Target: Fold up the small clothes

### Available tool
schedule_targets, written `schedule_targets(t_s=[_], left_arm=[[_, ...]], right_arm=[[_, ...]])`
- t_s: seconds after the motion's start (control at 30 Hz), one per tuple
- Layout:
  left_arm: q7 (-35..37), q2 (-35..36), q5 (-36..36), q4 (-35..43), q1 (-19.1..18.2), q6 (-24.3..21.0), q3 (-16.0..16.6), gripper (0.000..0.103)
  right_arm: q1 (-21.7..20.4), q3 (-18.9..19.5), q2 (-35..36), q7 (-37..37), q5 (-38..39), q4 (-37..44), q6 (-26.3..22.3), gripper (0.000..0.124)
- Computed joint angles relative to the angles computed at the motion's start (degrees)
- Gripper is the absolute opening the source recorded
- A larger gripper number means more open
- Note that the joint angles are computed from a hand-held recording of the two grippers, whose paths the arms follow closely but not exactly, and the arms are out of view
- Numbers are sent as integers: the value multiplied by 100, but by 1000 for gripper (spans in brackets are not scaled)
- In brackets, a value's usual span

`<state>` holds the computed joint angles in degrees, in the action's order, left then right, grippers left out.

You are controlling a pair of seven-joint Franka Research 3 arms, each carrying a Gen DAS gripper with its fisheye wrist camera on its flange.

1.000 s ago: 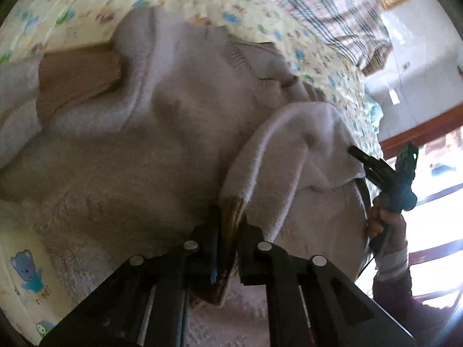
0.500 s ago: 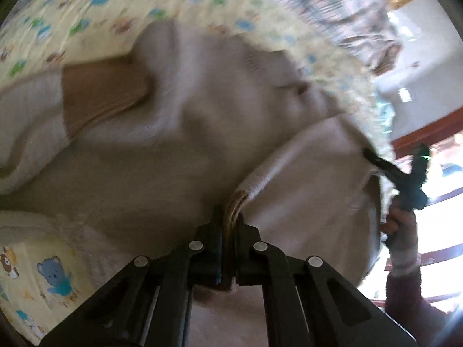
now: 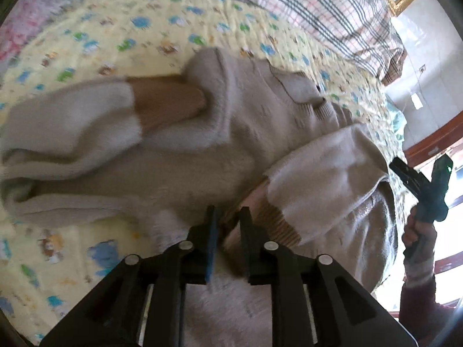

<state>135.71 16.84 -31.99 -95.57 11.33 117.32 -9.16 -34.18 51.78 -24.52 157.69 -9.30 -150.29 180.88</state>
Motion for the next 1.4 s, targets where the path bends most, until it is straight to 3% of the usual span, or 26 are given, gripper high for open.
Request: schedule_targets(t_s=[0.03, 0.1, 0.2, 0.4, 0.57, 0.67, 0.73, 0.8, 0.83, 0.9, 1.0, 1.13, 1.2, 1.27, 1.4], left_arm=[[55, -53, -37, -59, 27, 141, 18, 21], [65, -173, 42, -208, -2, 598, 68, 41], [-55, -205, 189, -264, -75, 1100, 92, 62], [-654, 168, 1006, 48, -342, 1832, 61, 64], [-1065, 446, 2181, 59, -633, 2513, 82, 65], [-1567, 821, 2871, 352, -757, 2563, 171, 65], [-1623, 1040, 2795, 635, -598, 2371, 29, 63], [-1671, 1202, 2539, 925, -405, 2180, -118, 39], [-1719, 1286, 2411, 1103, -319, 2012, -169, 33], [-1752, 1474, 2017, 1509, -82, 1573, -302, 9], [-1817, 1475, 1610, 1651, 140, 1330, -387, 4], [-1060, 581, 547, 663, 552, 1639, -677, 4], [-559, 108, -182, 252, 702, 1573, -783, 4], [-211, -276, -661, -96, 683, 1533, -797, 4], [380, -945, -1554, -678, 469, 1275, -810, 4]], right_arm=[[44, 17, 39, -23, -21, 9, 139, 55], [86, 113, 166, -151, 42, 54, 377, 55], [299, 131, 547, -454, 165, 189, 572, 55], [295, 491, 1088, -846, 488, 397, 733, 55], [619, 362, 1296, -1131, 859, 399, 774, 55], [916, 162, 1360, -1280, 1110, 360, 788, 55], [1407, -265, 1510, -1419, 1283, 361, 761, 55], [1702, -487, 1587, -1549, 1434, 360, 774, 55], [1686, -440, 1568, -1608, 1497, 350, 760, 55], [1510, -212, 1497, -1693, 1580, 346, 724, 55], [1531, -166, 1451, -1786, 1712, 310, 789, 55], [1565, -118, 1332, -1944, 1924, 245, 864, 55], [1642, -145, 1251, -2020, 2102, 177, 938, 55], [1562, -12, 1117, -2053, 2304, 112, 968, 55], [1910, -260, 883, -2182, 2681, -95, 1063, 55]])
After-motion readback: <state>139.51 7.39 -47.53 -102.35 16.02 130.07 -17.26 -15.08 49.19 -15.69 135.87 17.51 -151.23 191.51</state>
